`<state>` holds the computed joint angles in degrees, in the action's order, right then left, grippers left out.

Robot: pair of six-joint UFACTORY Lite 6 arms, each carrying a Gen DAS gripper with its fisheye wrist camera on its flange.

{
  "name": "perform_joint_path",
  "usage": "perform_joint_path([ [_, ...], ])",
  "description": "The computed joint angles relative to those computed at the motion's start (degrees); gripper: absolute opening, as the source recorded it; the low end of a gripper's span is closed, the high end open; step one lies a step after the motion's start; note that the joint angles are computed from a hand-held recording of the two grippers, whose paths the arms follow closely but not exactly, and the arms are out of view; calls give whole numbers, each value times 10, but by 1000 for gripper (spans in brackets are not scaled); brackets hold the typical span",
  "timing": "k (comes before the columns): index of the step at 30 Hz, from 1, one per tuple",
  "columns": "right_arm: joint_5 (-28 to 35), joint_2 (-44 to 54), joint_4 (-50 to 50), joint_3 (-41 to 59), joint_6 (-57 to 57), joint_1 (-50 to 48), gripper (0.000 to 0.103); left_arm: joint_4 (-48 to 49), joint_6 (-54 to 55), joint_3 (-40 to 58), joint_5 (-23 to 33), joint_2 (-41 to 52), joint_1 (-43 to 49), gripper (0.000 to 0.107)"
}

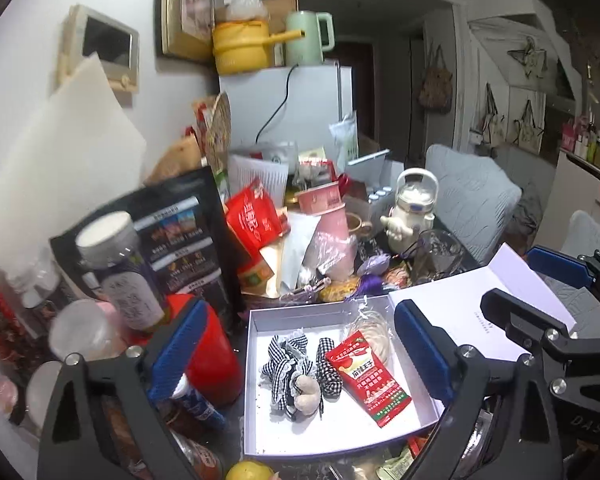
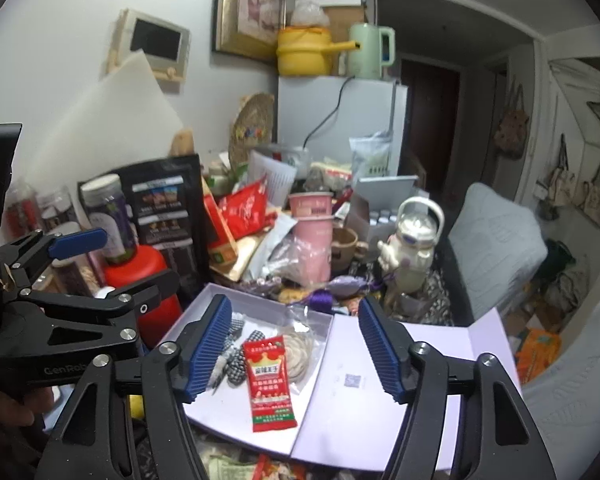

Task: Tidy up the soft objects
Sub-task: 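Lower the cloth and red packet into the box and open both grippers, then withdraw both grippers from the box toward the remaining packets on the table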

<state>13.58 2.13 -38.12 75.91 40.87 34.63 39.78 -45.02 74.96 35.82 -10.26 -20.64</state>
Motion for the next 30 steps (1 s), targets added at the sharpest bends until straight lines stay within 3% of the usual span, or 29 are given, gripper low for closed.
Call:
perform_joint_path([
  [5, 16, -92, -96, -69, 103, 24, 84, 1, -6, -16, 30, -55, -28, 96],
  [9, 42, -163, -148, -120, 159, 51, 89, 35, -42, -36, 71, -105, -72, 97],
  [18, 107, -283, -233, -229, 269, 124, 89, 107, -118, -107, 159, -200, -204, 97],
  [30, 245, -397, -289, -355, 390, 267, 89, 143, -236, -209, 272, -287, -378, 97],
])
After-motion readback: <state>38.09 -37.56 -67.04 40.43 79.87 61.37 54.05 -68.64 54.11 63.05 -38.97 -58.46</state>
